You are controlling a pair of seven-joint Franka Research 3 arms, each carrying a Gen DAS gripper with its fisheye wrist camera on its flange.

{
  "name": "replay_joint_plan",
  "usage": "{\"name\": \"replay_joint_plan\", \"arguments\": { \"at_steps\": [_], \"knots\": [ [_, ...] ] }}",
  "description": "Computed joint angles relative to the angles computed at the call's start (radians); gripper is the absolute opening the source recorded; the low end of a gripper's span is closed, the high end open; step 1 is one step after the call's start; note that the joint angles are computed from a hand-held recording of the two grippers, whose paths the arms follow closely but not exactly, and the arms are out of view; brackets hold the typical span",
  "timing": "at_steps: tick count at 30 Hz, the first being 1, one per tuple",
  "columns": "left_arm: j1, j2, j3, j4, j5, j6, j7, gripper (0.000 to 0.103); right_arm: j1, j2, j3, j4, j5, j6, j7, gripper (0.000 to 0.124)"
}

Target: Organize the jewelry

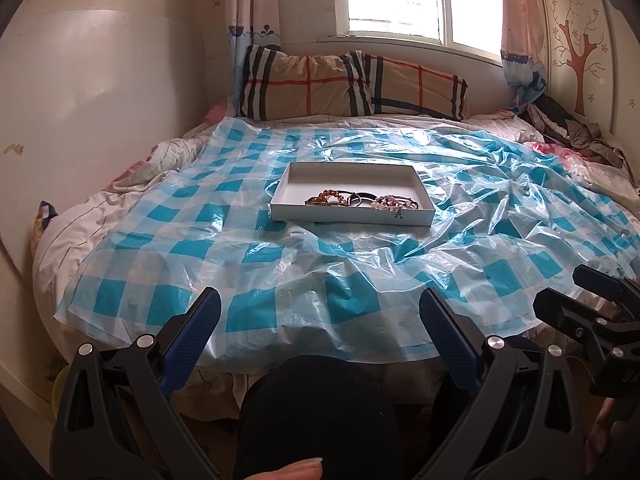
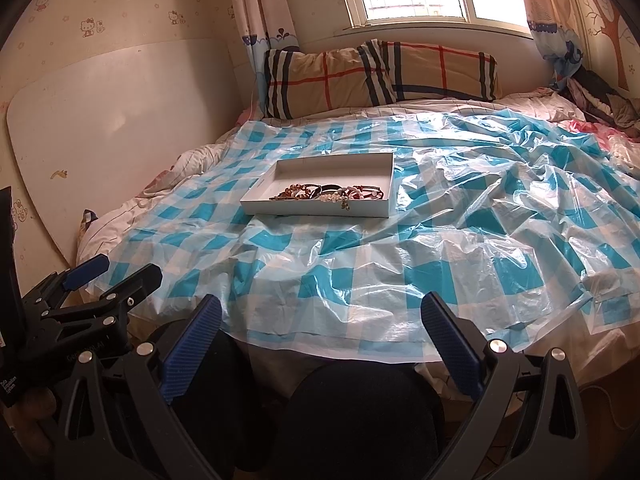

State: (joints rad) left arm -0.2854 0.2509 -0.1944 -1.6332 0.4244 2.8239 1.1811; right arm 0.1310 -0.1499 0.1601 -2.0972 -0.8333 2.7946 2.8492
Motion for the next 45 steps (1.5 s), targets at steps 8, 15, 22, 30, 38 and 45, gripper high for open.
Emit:
{"name": "replay_joint_plan", "arguments": {
  "at_steps": [8,15,22,30,38,45],
  "knots": [
    [0.033,0.017,-0.041,0.023,-0.108,-0.047,0.086,0.096,0.000,0.000,0.000,0.000,0.002,0.000,0.000,0.096],
    [0.016,0.003,-0.012,-0.020,-0.109,0.032,0.088,0.096,0.001,0.002,0.000,0.000,0.000,0.000,0.001,0.096],
    [-0.010,0.035,0.008,0.012,-0.019,-0.023,0.042,0.096,0.001,0.002,-0.001,-0.004,-0.008,0.004,0.008,0.096],
    [-0.011,0.042,0.016,0.012,-0.001,-0.028,-0.002,0.096,0.004,0.006,-0.006,-0.010,0.006,0.013,-0.008,0.096],
    [-0.009,0.044,0.010,0.012,0.012,-0.030,-0.007,0.096,0.003,0.007,-0.003,-0.009,0.001,0.011,-0.002,0.096],
    [-0.005,0.046,0.008,0.015,0.003,-0.034,-0.002,0.096,0.003,0.007,-0.004,-0.009,0.005,0.012,-0.005,0.096]
  ]
}}
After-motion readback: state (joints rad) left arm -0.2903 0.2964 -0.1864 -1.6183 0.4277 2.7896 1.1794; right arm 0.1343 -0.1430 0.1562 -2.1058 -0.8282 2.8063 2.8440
